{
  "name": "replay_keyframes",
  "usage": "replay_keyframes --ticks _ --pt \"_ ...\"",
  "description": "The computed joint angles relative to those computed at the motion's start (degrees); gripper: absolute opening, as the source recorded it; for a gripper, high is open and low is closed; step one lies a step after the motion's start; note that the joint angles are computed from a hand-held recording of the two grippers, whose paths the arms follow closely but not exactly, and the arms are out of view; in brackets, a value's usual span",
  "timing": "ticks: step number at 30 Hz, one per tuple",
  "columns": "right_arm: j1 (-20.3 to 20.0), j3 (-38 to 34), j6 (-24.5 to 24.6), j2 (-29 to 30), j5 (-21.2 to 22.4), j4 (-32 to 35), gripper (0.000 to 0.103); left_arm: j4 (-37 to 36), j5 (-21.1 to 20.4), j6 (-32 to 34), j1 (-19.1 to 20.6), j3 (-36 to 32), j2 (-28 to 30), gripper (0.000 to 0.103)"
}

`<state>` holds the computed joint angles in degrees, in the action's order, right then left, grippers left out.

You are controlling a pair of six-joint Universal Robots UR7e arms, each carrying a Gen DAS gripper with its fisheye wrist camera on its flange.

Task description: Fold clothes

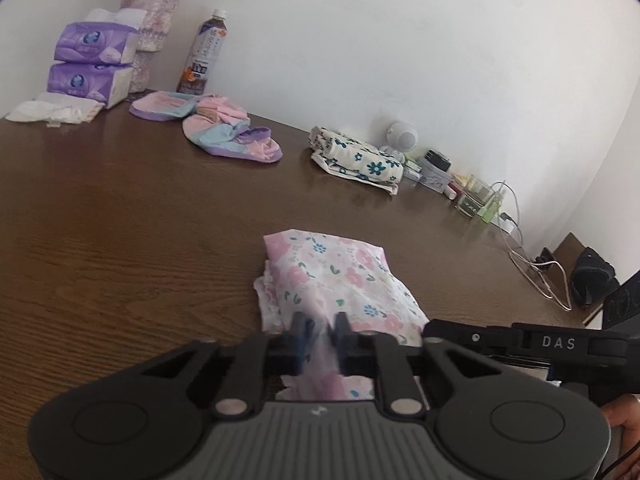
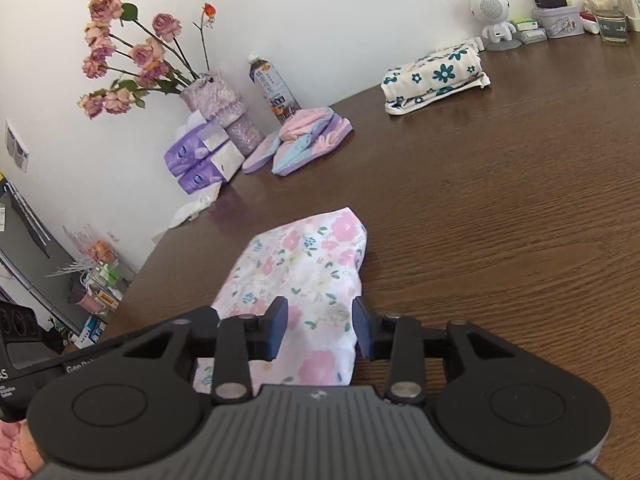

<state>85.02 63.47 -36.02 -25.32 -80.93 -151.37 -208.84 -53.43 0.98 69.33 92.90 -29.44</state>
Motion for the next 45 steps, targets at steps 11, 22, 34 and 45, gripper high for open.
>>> replay_keyframes --ticks 11,22,34,45 --pt "-0.1 -5.0 3.0 2.5 1.1 4.2 0.032 2.4 -0.8 -1.1 0.8 -2.3 0.3 0.007" --pt "0.6 -10.8 3.2 5.2 0.2 7.9 0.031 4.6 -0.9 -3.3 1.6 -4.5 0.2 0.003" --pt "1.2 -15.9 4.2 7.7 0.0 10.5 0.028 7.8 -0.2 -6.4 2.0 -6.7 -0.3 0.047" --pt "0.1 -10.1 4.6 3.6 -1.4 13.3 0.033 8.2 -2.2 -8.1 1.5 -1.6 -2.0 0.031"
